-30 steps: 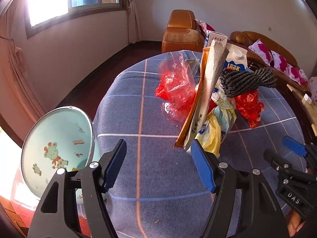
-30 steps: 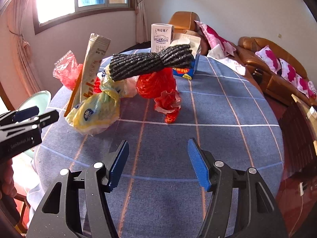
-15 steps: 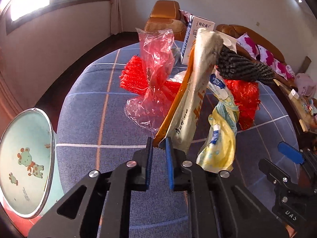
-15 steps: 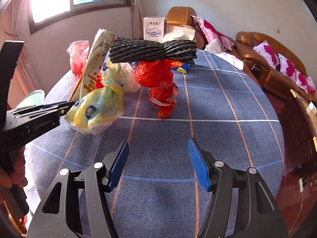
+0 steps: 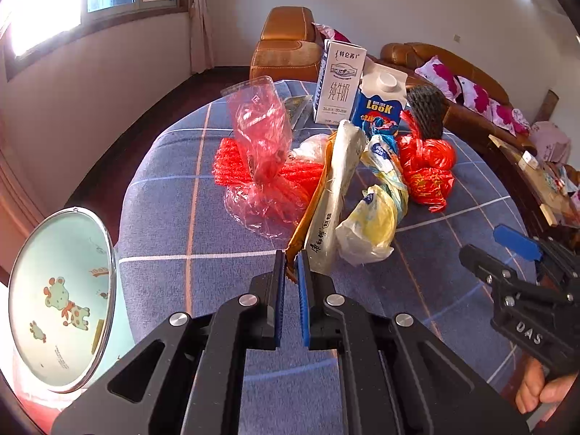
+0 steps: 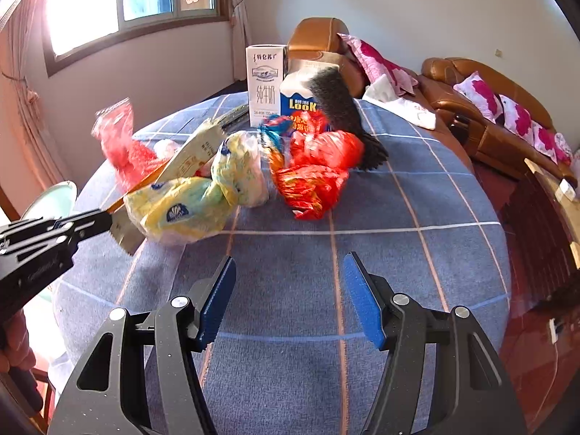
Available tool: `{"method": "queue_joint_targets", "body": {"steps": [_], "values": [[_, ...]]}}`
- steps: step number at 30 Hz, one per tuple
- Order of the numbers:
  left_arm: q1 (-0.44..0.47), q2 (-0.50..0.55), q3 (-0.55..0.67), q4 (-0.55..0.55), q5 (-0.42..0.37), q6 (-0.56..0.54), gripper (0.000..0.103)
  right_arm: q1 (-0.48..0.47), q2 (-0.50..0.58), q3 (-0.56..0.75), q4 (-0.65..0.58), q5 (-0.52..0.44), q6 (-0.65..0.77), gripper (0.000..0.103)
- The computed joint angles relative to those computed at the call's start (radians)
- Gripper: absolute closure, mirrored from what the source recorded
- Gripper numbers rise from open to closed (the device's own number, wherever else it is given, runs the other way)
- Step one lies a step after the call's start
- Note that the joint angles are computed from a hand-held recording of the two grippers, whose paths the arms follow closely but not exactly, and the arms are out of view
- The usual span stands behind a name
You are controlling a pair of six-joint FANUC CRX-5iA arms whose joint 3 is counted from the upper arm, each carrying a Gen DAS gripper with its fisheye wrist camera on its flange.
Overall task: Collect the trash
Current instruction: 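Grasp the tan paper strip with the left tool while the right tool grasps the yellow-white bag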
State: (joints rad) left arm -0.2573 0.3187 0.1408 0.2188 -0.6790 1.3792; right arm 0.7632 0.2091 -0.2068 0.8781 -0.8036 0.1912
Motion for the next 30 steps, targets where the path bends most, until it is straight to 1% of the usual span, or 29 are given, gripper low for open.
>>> {"method": "queue_joint_targets", "body": {"steps": [3,4,5,6,7,8,9,11,13,15,16,18,19,21,25,26,29,30], "values": [[0.001,-0.001,0.001,-0.017,-0.005,0.01,0.093,-0.006,0.009,0.012,-0.008,-0.007,0.0,0.041],[-0.001,0.005,0.012,-0.036,-0.01,0.022,0.09,-0.009,0.012,0.016,-0.019,-0.007,0.002,0.041],[-0.006,0.01,0.021,-0.047,-0.012,0.032,0.08,-0.011,0.012,0.02,-0.034,-0.001,0.008,0.041],[-0.008,0.011,0.023,-0.052,-0.013,0.04,0.067,-0.013,0.011,0.02,-0.039,0.003,0.011,0.042],[-0.009,0.015,0.027,-0.049,-0.013,0.043,0.062,-0.014,0.011,0.021,-0.037,0.003,0.011,0.042],[-0.011,0.017,0.03,-0.042,-0.01,0.041,0.054,-0.014,0.01,0.017,-0.025,-0.001,0.003,0.042],[-0.013,0.016,0.029,-0.04,-0.006,0.038,0.05,-0.016,0.009,0.014,-0.018,-0.002,-0.001,0.042],[-0.023,0.027,0.048,-0.058,-0.006,0.041,0.047,-0.019,0.006,0.012,-0.018,-0.002,-0.003,0.042],[-0.03,0.05,0.073,-0.061,-0.014,0.024,0.047,-0.024,0.004,0.011,-0.022,-0.001,-0.005,0.042],[-0.032,0.085,0.109,-0.065,-0.04,0.038,0.048,-0.026,0.004,0.012,-0.026,0.0,-0.002,0.042],[-0.03,0.095,0.113,-0.051,-0.043,0.034,0.05,-0.026,0.004,0.011,-0.026,-0.001,-0.001,0.042],[-0.026,0.108,0.113,-0.017,-0.05,0.011,0.075,-0.028,0.006,0.014,-0.03,0.0,0.004,0.042],[-0.025,0.107,0.106,-0.005,-0.046,-0.001,0.077,-0.029,0.009,0.017,-0.031,0.001,0.005,0.042],[-0.024,0.095,0.078,0.017,-0.022,-0.037,0.085,-0.032,0.013,0.026,-0.035,0.005,0.005,0.042],[-0.017,0.061,0.03,0.058,-0.009,-0.092,0.087,-0.047,0.025,0.06,-0.062,0.035,0.011,0.042],[-0.015,0.044,0.007,0.072,-0.004,-0.118,0.087,-0.05,0.029,0.07,-0.064,0.042,0.011,0.042],[-0.01,0.0,-0.039,0.073,-0.004,-0.147,0.087,-0.056,0.055,0.114,-0.079,0.054,0.031,0.042],[-0.004,-0.018,-0.063,0.094,-0.001,-0.171,0.087,-0.058,0.063,0.126,-0.09,0.06,0.039,0.042]]}}
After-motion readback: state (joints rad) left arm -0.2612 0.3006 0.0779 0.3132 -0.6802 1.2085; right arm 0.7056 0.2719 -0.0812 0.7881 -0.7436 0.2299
